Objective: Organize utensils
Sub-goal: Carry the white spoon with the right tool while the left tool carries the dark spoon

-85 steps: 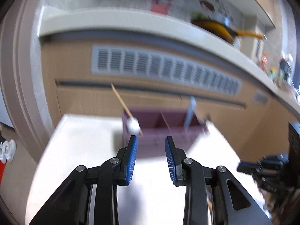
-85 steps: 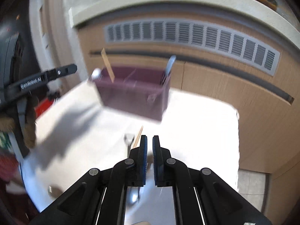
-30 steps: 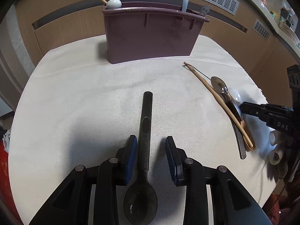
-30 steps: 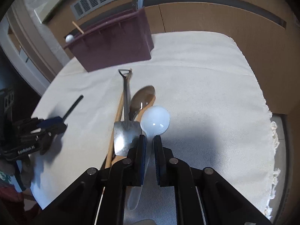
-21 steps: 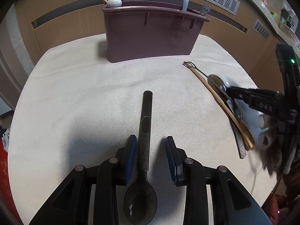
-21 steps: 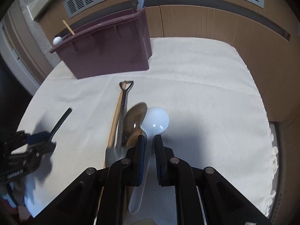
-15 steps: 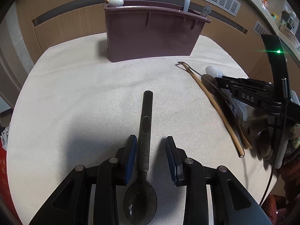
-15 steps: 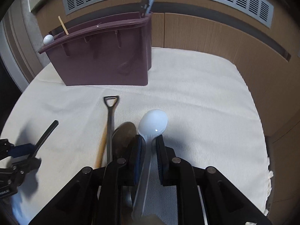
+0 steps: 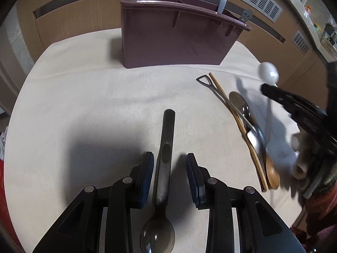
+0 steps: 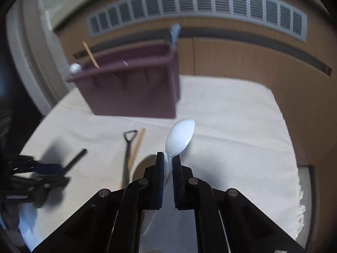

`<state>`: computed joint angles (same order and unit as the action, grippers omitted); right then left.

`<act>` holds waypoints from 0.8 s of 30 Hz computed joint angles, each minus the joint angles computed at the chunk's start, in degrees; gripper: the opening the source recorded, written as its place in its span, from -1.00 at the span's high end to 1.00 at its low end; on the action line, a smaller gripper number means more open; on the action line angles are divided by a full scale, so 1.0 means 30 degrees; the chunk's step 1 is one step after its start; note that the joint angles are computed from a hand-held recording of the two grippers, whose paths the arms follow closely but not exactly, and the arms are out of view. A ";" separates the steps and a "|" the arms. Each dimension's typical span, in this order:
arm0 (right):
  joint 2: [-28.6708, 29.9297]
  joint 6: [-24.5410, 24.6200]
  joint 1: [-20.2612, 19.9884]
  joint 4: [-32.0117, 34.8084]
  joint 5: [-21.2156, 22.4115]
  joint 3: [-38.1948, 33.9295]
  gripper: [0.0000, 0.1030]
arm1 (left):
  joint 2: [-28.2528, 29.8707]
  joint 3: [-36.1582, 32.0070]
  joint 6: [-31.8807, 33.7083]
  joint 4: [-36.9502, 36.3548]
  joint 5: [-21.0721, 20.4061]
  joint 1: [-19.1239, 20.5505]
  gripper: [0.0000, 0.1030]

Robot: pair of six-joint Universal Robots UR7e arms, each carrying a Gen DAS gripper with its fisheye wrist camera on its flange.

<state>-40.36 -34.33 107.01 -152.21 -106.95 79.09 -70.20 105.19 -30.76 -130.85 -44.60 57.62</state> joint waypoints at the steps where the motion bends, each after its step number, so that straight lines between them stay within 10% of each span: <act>1: -0.0252 -0.0152 0.0027 -0.0110 0.0347 0.0254 0.88 | 0.0192 -0.0337 -0.0059 0.0344 0.0025 0.0070 0.37; 7: -0.1732 -0.0462 -0.0326 0.1048 0.3022 0.1118 0.92 | 0.0900 -0.1202 0.0172 0.1129 0.0701 0.0058 0.76; 16: -0.2774 -0.1185 -0.0172 0.0129 0.3244 0.2088 0.92 | -0.0829 0.2952 0.2659 -0.9302 0.2805 -0.2227 0.79; 24: -0.2550 -0.1513 0.0263 -0.0997 0.2449 0.1971 0.92 | -0.0513 0.2857 0.6087 -1.3187 0.4785 -0.3370 0.94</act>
